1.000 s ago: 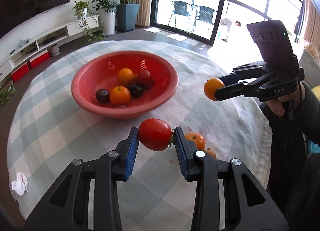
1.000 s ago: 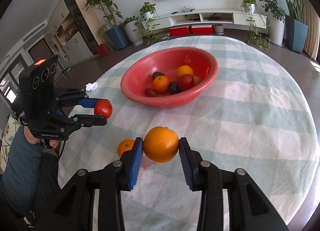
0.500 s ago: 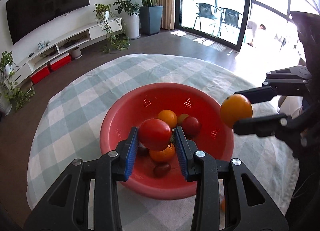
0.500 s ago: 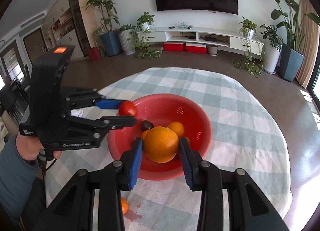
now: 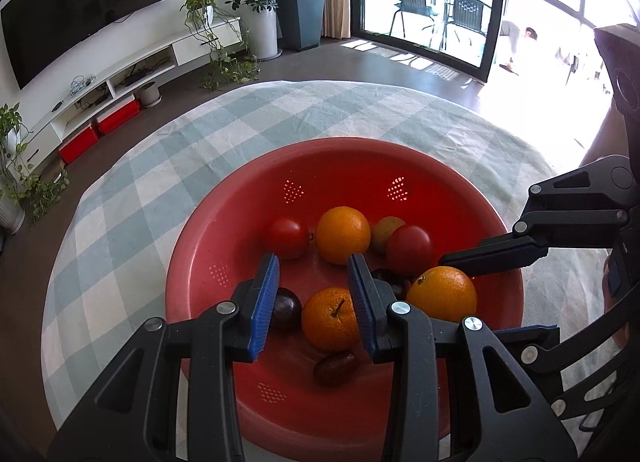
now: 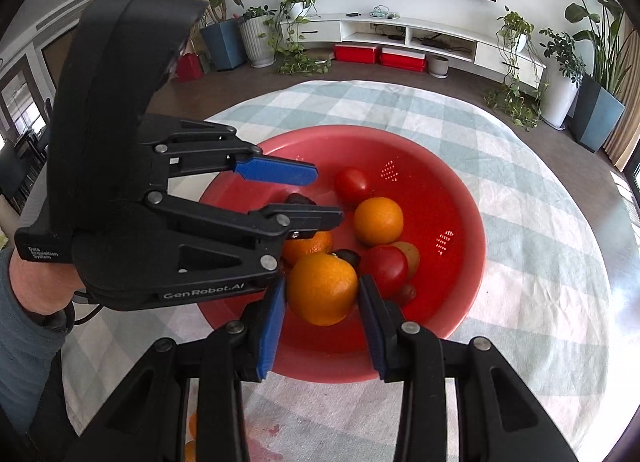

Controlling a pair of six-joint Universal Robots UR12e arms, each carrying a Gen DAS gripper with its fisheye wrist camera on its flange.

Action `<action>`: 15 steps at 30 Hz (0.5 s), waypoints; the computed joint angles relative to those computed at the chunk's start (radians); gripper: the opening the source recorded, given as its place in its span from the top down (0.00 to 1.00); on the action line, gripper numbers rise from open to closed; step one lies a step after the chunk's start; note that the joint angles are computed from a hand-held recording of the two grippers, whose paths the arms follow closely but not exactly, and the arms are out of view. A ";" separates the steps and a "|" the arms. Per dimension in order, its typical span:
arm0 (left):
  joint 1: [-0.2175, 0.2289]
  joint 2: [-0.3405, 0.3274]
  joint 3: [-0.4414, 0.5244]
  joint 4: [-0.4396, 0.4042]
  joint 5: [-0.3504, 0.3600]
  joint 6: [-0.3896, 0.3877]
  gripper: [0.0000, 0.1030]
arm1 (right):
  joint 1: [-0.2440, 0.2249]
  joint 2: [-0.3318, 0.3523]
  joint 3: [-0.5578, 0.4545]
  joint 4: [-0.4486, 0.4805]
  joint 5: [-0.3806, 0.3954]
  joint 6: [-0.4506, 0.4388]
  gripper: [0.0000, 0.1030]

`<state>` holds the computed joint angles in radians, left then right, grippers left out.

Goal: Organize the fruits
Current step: 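Carry the red tomato and orange over the red bowl and lower them, then open both tools over the bowl and move them back toward the remaining fruit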

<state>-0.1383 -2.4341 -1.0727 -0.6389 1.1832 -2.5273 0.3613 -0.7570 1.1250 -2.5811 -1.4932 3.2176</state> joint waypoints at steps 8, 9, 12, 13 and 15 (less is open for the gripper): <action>0.008 0.002 -0.004 -0.007 -0.017 -0.007 0.67 | 0.004 0.017 -0.011 -0.014 -0.022 0.006 0.61; 0.007 0.002 -0.007 -0.004 -0.013 -0.007 0.67 | 0.005 0.018 -0.012 -0.016 -0.027 0.005 0.61; 0.009 0.005 -0.012 0.008 -0.014 -0.018 0.67 | 0.006 0.022 -0.012 -0.027 -0.030 0.004 0.61; 0.010 0.008 -0.016 0.015 -0.011 -0.023 0.65 | 0.005 0.022 -0.012 -0.031 -0.028 0.003 0.61; 0.012 0.012 -0.024 0.033 -0.014 -0.035 0.55 | 0.004 0.022 -0.011 -0.035 -0.026 0.002 0.61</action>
